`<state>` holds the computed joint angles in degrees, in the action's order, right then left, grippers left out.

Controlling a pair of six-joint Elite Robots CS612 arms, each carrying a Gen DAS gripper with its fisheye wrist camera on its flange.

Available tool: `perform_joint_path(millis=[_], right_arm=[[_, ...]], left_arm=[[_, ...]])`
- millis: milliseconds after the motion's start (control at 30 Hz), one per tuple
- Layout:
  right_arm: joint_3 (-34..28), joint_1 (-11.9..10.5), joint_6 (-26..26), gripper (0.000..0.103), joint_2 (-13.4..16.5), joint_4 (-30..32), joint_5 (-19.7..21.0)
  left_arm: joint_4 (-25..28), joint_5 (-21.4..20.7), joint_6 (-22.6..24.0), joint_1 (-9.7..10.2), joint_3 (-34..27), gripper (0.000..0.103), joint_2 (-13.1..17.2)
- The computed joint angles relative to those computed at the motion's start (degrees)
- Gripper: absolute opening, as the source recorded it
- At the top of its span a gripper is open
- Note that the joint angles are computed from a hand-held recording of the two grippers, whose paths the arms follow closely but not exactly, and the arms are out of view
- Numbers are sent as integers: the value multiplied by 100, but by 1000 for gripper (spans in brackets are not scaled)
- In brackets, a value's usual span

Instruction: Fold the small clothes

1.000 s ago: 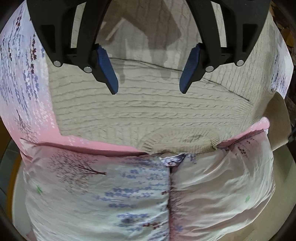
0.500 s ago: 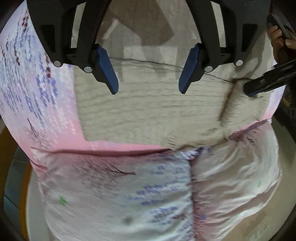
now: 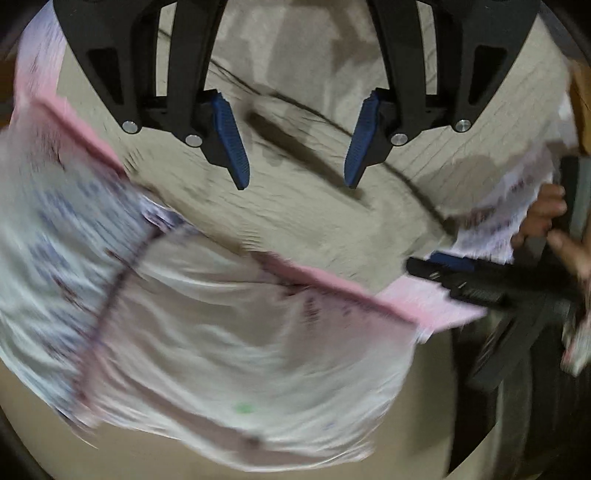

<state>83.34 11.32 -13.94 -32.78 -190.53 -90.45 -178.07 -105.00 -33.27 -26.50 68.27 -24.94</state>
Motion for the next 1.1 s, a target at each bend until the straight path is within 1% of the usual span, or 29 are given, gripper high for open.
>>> perform_joint_path(millis=[67,133,167,200,233,267,300,333,400,433,467,533,567,600,633,700,767,800,833,867,900,967,1033,1067,1100], right_arm=[[-156,111,-306,54,103,114,-308],[-301,168,-396,52,210,203,-571],[-363,174,-352,46,243,287,-652],[-429,169,-248,15,273,386,-687],[-484,136,12,4,280,551,-618],[-486,84,308,5,267,617,-496],[-402,-11,792,5,225,442,-230],[-314,-74,1077,5,196,224,-146],[-88,-190,1803,5,115,-298,-169],[107,-302,2391,5,43,-624,-92],[243,-401,2841,5,-2,-811,-29],[570,-596,3709,5,-107,-1053,7],[701,-689,4014,5,-139,-1079,71],[773,-760,4194,5,-153,-1055,169],[872,-866,4449,5,-162,-959,390],[996,-979,4804,5,-165,-757,714],[1022,-1131,5191,6,-73,-665,1313],[1054,-1163,5323,10,-57,-719,1478],[1068,-1236,5588,11,-12,-866,1756],[1078,-1297,5838,21,21,-1011,1950],[1099,-1322,5956,30,25,-1084,2010],[1131,-1366,6093,37,18,-1212,1981],[1119,-1408,6144,38,6,-1193,1928],[1089,-1435,6217,38,23,-1170,1976],[1047,-1482,6372,38,67,-1188,2121]], left_arm=[[50,-175,-94,24,-80,63,58],[-21,-176,-25,21,-44,63,52],[6,-171,13,20,-67,63,57],[-10,-143,5,4,-82,60,73],[3,-134,-7,-5,-113,52,89],[17,-125,-21,-8,-124,49,100],[4,-83,-35,-16,-144,44,116],[-11,-64,-26,-18,-147,40,125],[-36,-25,3,-15,-147,36,132],[-64,-28,4,-10,-139,33,136],[-78,-22,-15,-12,-156,32,151],[-140,-19,-61,-2,-144,27,163],[-161,-18,-60,3,-126,26,158],[-168,-8,-50,3,-122,25,158],[-176,-6,-49,5,-120,24,159],[-182,3,-49,8,-103,23,151],[-169,3,-52,9,-102,23,147],[-153,3,-57,9,-100,23,142],[-140,7,-51,9,-110,23,146],[-132,4,-56,13,-102,23,141],[-114,-1,-67,14,-99,23,136],[-121,-30,-94,20,-103,23,138],[-120,-62,-154,26,-108,23,141],[-118,-56,-164,23,-109,23,141],[-113,-37,-159,18,-101,23,135]])
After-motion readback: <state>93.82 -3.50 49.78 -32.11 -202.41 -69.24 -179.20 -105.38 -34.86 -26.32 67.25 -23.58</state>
